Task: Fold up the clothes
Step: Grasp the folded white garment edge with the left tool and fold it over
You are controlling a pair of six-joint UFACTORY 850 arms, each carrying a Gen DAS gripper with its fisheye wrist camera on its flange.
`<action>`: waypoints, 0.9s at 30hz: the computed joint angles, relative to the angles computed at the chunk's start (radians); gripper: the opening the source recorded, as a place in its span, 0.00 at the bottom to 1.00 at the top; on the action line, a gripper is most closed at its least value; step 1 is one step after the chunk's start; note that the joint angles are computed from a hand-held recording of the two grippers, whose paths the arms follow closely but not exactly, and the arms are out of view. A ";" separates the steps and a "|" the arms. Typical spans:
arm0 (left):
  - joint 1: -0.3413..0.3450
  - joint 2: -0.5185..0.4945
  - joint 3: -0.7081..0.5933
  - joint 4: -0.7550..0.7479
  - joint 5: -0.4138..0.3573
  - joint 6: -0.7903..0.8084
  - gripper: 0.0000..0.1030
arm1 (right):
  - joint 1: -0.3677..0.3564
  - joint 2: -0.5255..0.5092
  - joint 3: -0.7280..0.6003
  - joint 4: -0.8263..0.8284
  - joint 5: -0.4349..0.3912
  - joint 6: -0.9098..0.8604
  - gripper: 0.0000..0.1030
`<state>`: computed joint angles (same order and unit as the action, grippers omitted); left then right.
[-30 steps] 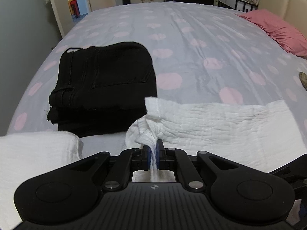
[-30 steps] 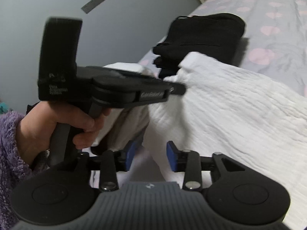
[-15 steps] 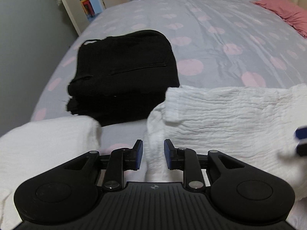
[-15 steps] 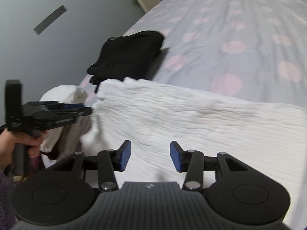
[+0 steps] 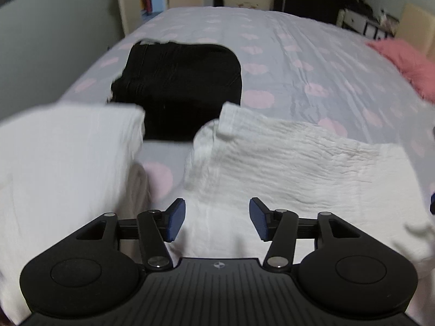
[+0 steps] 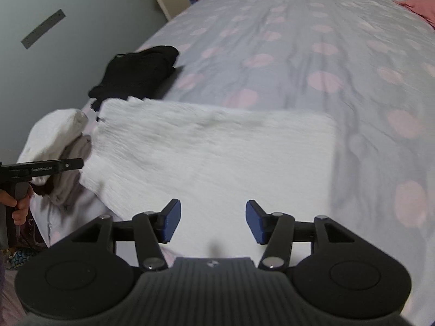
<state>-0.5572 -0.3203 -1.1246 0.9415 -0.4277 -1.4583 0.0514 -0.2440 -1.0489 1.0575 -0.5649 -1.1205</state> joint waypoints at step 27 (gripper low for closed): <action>0.065 -0.065 0.122 0.102 0.257 -0.418 0.50 | -0.150 -0.138 0.056 0.047 -0.084 0.086 0.61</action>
<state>-0.4921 -0.3856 -1.0030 1.0434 -0.1707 -1.8765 -0.0983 -0.3816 -0.9928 1.1048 -0.6485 -1.0342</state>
